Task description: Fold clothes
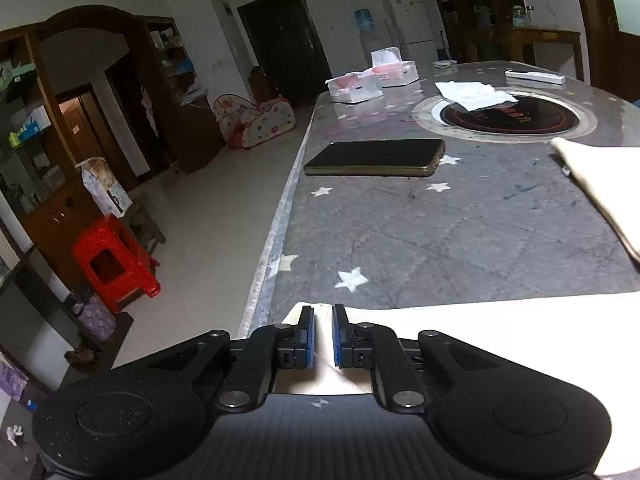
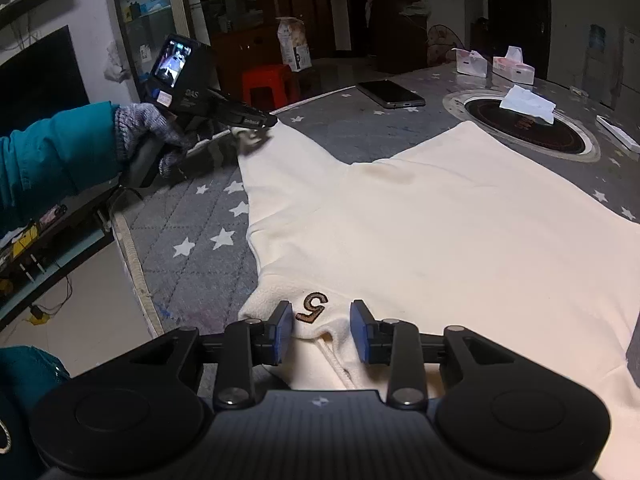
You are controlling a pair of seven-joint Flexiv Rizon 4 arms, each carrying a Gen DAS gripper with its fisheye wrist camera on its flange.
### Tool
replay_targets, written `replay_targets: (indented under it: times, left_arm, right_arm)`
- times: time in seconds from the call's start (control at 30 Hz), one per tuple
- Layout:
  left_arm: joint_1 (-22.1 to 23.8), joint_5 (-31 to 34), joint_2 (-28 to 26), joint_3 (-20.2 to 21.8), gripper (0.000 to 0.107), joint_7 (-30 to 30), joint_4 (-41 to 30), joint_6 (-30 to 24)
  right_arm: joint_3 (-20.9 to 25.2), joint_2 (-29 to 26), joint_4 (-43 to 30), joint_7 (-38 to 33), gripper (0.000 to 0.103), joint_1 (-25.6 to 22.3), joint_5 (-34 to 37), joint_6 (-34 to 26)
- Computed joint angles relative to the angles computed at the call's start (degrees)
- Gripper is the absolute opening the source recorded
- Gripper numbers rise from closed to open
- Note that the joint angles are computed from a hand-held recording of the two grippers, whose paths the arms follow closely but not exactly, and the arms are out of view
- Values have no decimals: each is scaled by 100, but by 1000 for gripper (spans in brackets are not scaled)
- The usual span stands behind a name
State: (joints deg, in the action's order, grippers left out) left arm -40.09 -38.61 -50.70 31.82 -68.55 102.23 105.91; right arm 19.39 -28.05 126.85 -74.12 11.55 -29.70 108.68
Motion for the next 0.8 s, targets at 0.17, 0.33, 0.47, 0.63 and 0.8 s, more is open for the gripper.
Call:
replay_targets:
  times: [0.17, 0.33, 0.47, 0.63, 0.8]
  left_arm:
    - [-24, -15, -6, 42, 11, -29, -11, -43]
    - [-128, -42, -16, 195, 12, -151, -36, -209]
    - [-262, 93, -88, 430, 12, -322, -71, -347]
    - [-687, 330, -442, 1120, 12, -569, -192, -599]
    - [-745, 563, -508, 1299, 12, -976, -208, -669]
  right_arm:
    - [-333, 193, 254, 151, 33, 311, 552, 381]
    - [-993, 553, 662, 72, 33, 933, 1502, 662]
    - [-1680, 730, 826, -182, 35, 1626, 2645, 689]
    - [-2410, 646, 684, -502, 35, 2297, 3642, 684]
    - [-2575, 388, 88, -872, 35, 2211, 3567, 427]
